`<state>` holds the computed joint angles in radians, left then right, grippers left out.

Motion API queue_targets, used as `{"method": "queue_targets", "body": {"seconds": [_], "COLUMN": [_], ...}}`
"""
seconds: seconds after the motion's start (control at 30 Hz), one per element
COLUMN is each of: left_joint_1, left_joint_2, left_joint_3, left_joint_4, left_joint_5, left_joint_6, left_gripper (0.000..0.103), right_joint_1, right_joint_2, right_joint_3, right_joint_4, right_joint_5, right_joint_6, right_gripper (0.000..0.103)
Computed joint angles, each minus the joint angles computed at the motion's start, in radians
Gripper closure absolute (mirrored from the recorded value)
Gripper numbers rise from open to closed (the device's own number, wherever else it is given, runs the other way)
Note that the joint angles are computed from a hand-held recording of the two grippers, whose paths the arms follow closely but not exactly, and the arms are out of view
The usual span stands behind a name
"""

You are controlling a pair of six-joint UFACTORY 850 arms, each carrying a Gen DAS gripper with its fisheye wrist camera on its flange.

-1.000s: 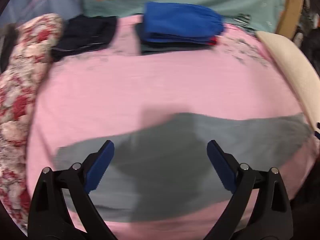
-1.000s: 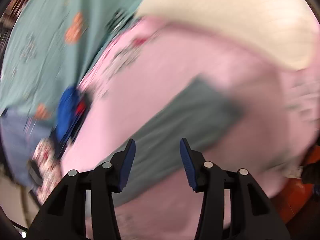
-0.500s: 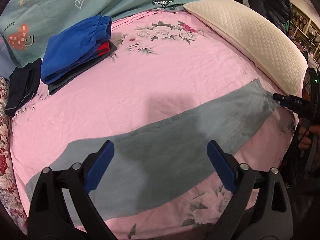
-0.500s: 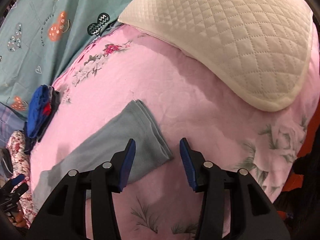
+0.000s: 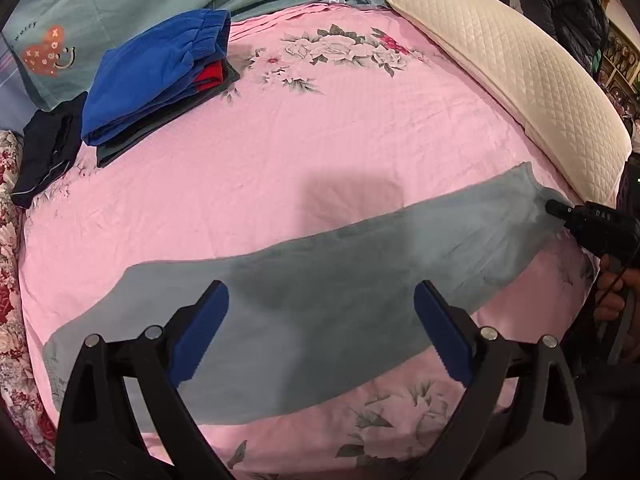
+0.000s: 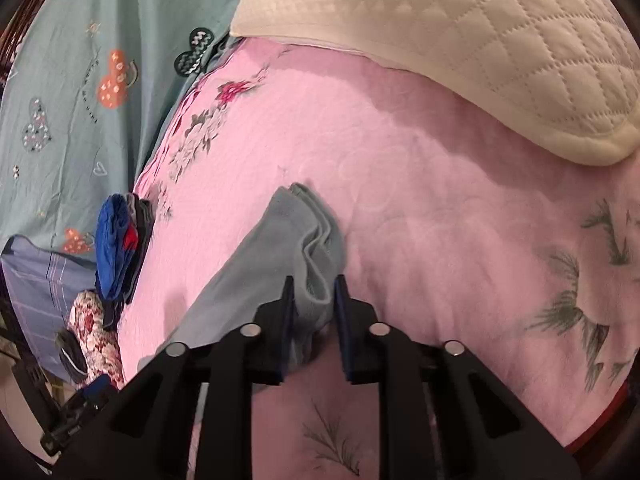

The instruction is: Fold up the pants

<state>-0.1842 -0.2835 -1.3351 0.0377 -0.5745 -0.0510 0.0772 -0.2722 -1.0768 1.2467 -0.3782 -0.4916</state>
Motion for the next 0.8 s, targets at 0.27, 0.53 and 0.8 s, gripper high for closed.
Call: {"method": "queue_targets", "body": {"seconds": [0.27, 0.53, 0.8], "left_joint_1": [0.073, 0.220, 0.356], "left_joint_2": [0.049, 0.132, 0.194], "left_joint_3": [0.066, 0.186, 0.283], "left_joint_4": [0.109, 0.173, 0.074], "left_joint_5": [0.022, 0.029, 0.052], "left_joint_6": [-0.123, -0.270, -0.233], "left_gripper": [0.007, 0.007, 0.007], "right_joint_1": [0.077, 0.270, 0.472], "right_joint_2": [0.021, -0.036, -0.233], "right_joint_3": [-0.079, -0.269, -0.472], "right_joint_4": [-0.072, -0.308, -0.456], "right_joint_5": [0.053, 0.061, -0.066], "right_joint_6": [-0.026, -0.089, -0.106], "right_gripper": [0.094, 0.094, 0.094]}}
